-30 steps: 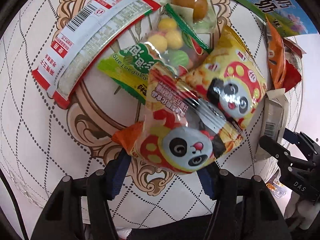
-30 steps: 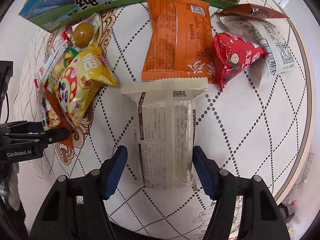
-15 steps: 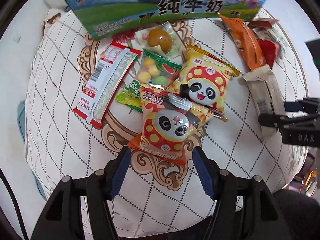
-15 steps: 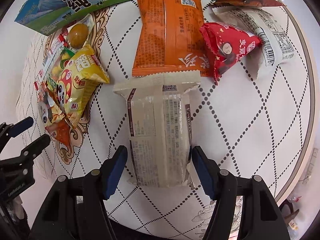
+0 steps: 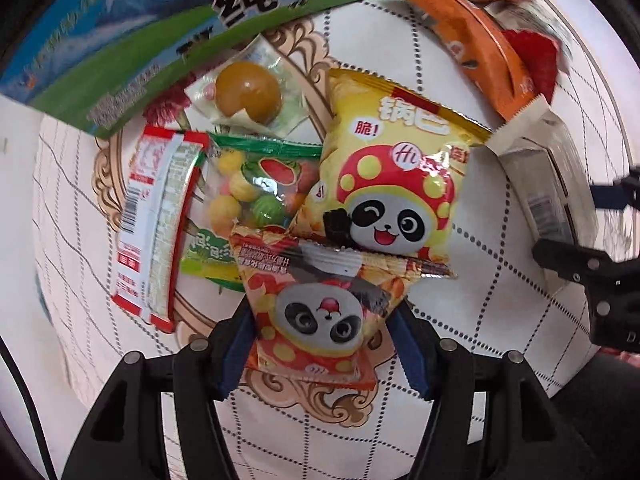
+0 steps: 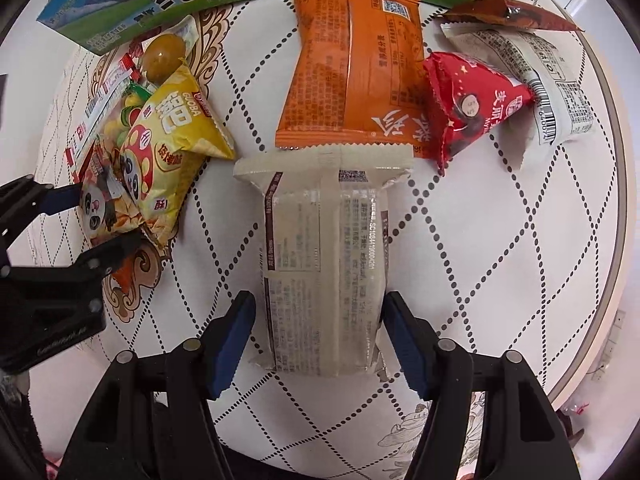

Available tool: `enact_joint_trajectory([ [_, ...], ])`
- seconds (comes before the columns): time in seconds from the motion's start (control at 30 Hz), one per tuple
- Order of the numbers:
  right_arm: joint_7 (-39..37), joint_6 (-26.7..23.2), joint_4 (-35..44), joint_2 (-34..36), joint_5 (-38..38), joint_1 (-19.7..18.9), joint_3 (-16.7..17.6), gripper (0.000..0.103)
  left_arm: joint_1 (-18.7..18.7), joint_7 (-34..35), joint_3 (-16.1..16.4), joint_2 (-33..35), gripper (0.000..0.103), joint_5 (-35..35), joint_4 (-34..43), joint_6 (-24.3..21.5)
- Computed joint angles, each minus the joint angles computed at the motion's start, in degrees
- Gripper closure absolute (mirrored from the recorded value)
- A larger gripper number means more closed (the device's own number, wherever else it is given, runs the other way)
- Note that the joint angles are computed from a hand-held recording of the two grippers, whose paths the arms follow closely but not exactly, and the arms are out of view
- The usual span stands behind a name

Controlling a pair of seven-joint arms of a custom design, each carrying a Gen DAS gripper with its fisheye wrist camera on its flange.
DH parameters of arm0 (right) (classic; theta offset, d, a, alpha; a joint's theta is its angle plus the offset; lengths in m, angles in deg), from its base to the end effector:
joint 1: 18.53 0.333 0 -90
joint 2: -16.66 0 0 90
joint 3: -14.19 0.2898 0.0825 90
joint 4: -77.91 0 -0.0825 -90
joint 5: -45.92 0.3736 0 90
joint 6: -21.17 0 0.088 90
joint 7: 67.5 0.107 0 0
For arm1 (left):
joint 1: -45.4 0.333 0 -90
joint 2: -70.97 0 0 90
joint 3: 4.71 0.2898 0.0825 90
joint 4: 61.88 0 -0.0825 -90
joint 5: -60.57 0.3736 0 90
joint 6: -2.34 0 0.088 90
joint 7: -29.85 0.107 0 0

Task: Organize snacks
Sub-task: 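Grasp the orange panda-print bag with the left gripper while the right grasps the white wrapped bar, then carry both snacks into the cardboard box and open both grippers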

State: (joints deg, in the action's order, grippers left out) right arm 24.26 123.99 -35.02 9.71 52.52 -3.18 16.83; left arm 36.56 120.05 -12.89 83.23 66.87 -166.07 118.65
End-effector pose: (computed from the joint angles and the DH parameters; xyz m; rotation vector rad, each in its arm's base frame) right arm 0.4826 0.1677 0.4958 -2.4681 1.9090 0.1850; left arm 0.5778 -0.1662 0.4003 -1.7738 2.5252 0.0625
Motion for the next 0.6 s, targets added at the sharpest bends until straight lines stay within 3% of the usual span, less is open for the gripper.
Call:
enact_joint_trajectory([
  [0.2,-1.2,-2.2,-2.4,-3.3,1.7,-0.2,-0.7,0.042,4.3,-10.0,1.6,-2.1,0.05,-13.0,-1.8,-6.8],
  [0.27,-1.6,-3.1,-3.3,-4.4,2.3,-0.1,-0.8,0.042,5.2,-12.4,1.8,-4.1,0.05,-14.6,-4.7,-5.9],
  [0.37,-1.0,-2.4,-4.9,-5.6,3.0,-0.1,-1.0,0.042,6.2,-14.7,2.0,-7.2,0.049,-15.9,-9.3,-0.9],
  [0.47,1.2,-1.2,-6.8,-6.4,3.7,-0.4,-1.3,0.041,7.1,-14.7,2.2,-8.2,0.049,-14.7,-9.4,-0.5],
  [0.6,2.5,0.8,-6.4,-5.9,2.3,-0.2,-0.9,0.041,7.0,-15.4,1.7,-8.3,0.049,-12.8,-11.4,3.4],
])
